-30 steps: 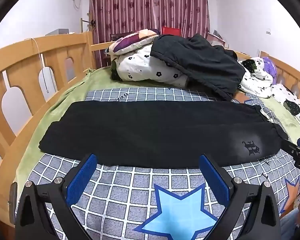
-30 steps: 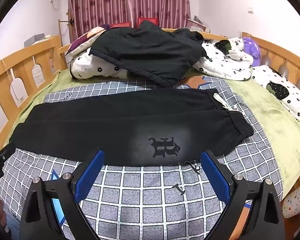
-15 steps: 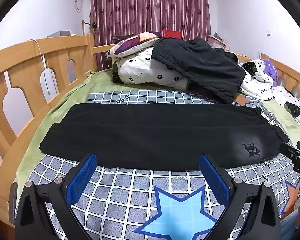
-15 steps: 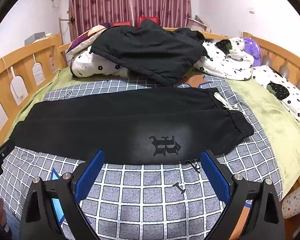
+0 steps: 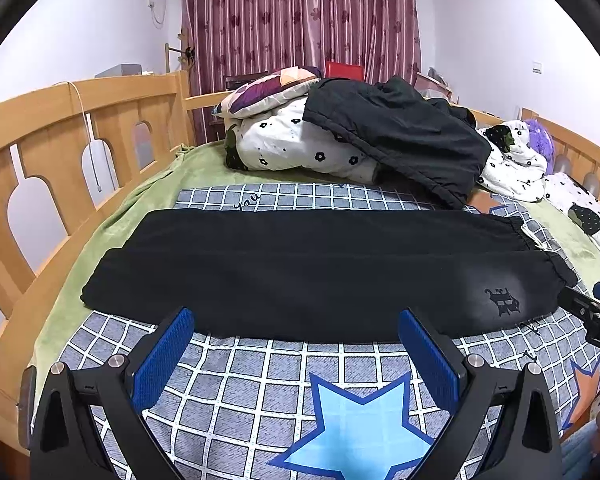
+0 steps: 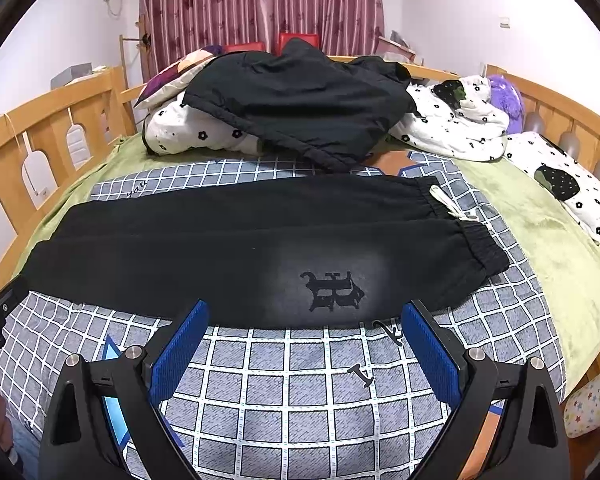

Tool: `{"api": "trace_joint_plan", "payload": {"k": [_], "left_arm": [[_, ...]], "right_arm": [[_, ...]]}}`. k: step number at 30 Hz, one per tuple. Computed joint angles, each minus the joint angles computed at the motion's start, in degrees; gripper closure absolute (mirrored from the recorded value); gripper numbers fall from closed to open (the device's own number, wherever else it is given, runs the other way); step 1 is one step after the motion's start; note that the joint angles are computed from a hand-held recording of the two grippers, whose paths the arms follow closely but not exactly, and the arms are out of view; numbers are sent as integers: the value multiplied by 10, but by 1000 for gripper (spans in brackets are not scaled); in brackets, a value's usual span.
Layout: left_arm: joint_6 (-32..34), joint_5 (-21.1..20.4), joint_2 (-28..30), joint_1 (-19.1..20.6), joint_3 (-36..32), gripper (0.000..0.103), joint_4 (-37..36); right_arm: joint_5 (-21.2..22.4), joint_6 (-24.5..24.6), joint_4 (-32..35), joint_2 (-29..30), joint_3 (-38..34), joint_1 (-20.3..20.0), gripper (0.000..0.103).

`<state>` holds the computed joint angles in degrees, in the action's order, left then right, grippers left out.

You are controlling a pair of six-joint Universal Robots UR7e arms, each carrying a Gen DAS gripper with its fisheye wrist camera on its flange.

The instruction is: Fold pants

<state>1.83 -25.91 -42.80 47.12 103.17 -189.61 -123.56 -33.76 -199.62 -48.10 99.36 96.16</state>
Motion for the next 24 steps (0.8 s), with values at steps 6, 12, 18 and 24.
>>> {"api": "trace_joint_plan", "payload": {"k": [6,12,18,24], "left_arm": [[-1,0,0,0,0,0,0],[-8,-1,-2,0,1,0,9],[-11,-2,-3,0,2,0,12],[-8,-1,-2,0,2,0,5]], "right_arm": [[-1,1,2,0,0,0,7],[-1,5,7,-4,0,1,7],[-1,4,7,-3,0,1,7],[0,13,17,-3,-2,1,7]]}}
